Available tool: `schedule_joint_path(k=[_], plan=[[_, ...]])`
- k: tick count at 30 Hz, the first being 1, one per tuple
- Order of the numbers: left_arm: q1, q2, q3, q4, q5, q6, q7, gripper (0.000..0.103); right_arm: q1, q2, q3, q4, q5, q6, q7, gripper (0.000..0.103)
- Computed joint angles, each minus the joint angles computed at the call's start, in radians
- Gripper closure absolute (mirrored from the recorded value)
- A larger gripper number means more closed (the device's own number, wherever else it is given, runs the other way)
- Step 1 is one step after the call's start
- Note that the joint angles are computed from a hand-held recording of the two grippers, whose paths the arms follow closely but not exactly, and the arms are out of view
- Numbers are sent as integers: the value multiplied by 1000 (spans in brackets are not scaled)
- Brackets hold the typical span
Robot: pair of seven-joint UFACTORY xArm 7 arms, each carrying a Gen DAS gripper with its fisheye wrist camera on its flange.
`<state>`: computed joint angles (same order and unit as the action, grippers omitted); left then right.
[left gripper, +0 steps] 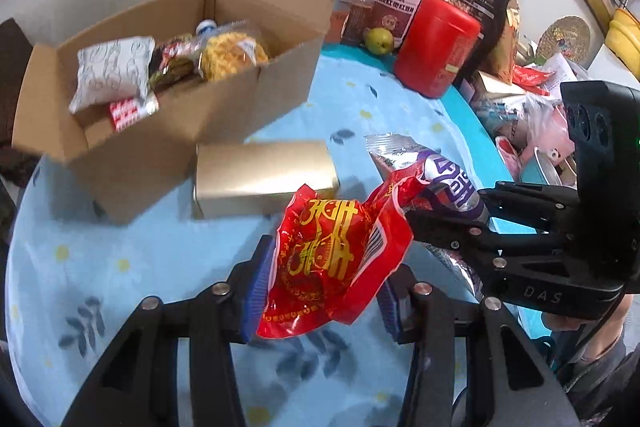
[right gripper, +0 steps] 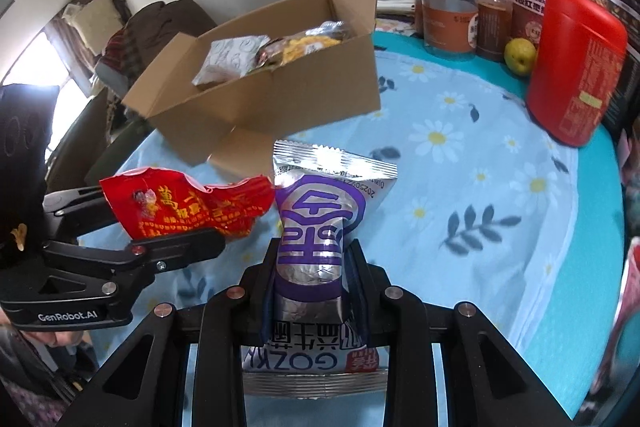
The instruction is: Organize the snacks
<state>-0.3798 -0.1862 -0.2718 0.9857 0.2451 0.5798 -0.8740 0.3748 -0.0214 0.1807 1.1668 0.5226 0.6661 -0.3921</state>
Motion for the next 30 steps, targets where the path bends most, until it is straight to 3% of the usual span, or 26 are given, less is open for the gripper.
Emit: schedule_joint_path(k=[10, 13, 18, 22, 24, 25, 26, 30], plan=[[-39, -2, -9, -39, -70, 43, -5, 56, 17, -94, -14, -133, 11, 12, 7, 73], [-56, 19, 11, -47, -135, 33, 18, 50, 20, -107, -21, -153, 16, 18, 8, 73], [-42, 48, -16, -18, -28, 49, -26, 44, 20, -113, -22, -172, -18, 18, 39, 73], [-62, 103, -31, 54, 83, 141, -48, 38, 21, -120, -22, -183, -28, 7, 54, 72], [-74, 112, -31, 62, 143, 155, -96, 41, 22, -124, -21, -188, -44, -4, 63, 70], [-79, 114, -31, 69, 171, 175, -122, 52, 23, -126, -21, -191, -49, -7, 64, 70], [-83, 110, -25, 67, 172, 176, -123, 55, 24, -129, -21, -195, -51, -12, 64, 70], [-87, 87, -10, 39, 138, 136, -117, 57, 30, -135, -24, -204, -50, -23, 60, 71]])
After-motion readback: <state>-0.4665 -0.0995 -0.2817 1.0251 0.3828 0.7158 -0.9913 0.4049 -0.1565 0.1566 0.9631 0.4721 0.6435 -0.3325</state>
